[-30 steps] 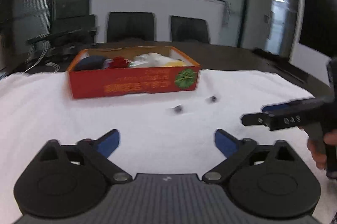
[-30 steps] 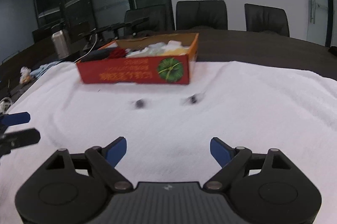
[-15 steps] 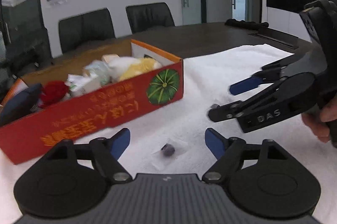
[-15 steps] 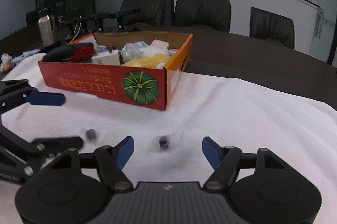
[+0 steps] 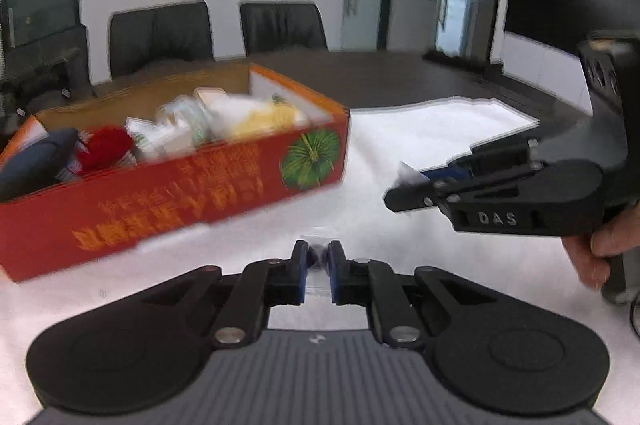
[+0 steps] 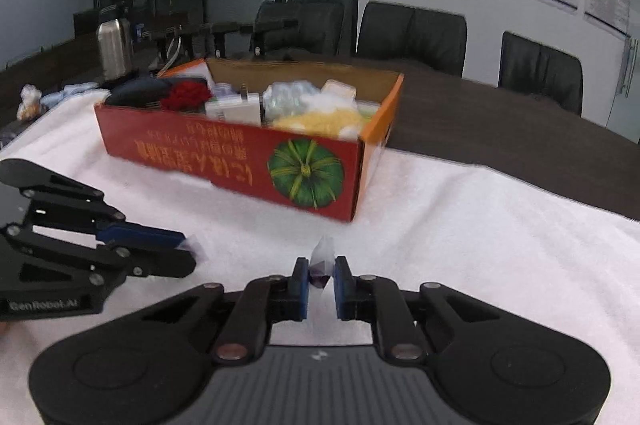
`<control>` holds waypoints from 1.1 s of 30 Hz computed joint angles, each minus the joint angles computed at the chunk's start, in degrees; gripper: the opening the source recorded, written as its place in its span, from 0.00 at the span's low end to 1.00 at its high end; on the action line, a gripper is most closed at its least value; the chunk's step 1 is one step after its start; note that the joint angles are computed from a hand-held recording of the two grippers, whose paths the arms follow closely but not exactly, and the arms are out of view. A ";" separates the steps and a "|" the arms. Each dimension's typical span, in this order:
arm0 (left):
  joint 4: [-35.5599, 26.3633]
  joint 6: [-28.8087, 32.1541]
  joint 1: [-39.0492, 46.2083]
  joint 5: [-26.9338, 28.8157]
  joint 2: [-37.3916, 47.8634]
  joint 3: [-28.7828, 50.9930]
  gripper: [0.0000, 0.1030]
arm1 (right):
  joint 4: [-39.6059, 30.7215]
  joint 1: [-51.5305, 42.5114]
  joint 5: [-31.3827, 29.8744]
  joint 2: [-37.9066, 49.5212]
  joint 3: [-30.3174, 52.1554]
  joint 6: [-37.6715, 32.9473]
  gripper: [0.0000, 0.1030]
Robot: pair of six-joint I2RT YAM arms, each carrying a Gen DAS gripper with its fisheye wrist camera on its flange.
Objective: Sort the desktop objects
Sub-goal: 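Grasp a dark wrapped candy with the left tool while the right tool grasps another, then carry both candies into the box and open both tools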
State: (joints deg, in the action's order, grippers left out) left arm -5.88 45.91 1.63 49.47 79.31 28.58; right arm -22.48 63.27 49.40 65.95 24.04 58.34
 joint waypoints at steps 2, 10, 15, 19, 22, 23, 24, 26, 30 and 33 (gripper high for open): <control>-2.33 -1.74 3.30 2.34 -3.10 1.67 0.11 | -3.95 2.03 2.67 -2.21 2.17 1.22 0.11; -5.82 -14.35 5.38 -0.41 -3.06 16.13 0.11 | -2.32 -3.71 3.42 -5.26 12.91 -16.00 0.11; -14.39 -18.92 0.03 -9.17 5.23 29.03 0.11 | 3.71 -17.55 -10.06 -0.28 18.61 -23.84 0.11; -14.07 -21.54 -4.62 -16.23 11.70 33.37 0.11 | 4.69 -27.37 -20.85 8.51 24.08 -24.68 0.10; -13.96 -23.07 -6.28 -19.06 16.55 35.83 0.11 | 5.91 -30.23 -22.77 14.84 27.00 -24.90 0.10; -12.88 -23.40 -5.92 -18.83 16.93 35.00 0.11 | 5.71 -30.57 -22.69 16.06 27.67 -24.84 0.10; -12.89 -22.94 -5.02 -17.52 16.89 34.45 0.11 | 5.17 -30.39 -22.41 16.28 27.70 -24.35 0.12; -14.15 -18.73 -1.48 -11.95 15.49 32.42 0.11 | 3.73 -28.63 -21.73 12.98 25.38 -23.15 0.17; -21.04 -5.54 7.46 -3.67 12.34 28.60 0.11 | 4.01 -15.85 -16.97 -2.20 10.91 -24.49 0.35; -23.46 1.09 10.85 -2.59 11.17 25.12 0.11 | -1.71 -6.95 -14.70 -1.82 6.01 -9.58 0.35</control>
State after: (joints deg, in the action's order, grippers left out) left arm -29.34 46.99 12.48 46.88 90.48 53.70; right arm -24.19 56.32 34.71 64.13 30.05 48.76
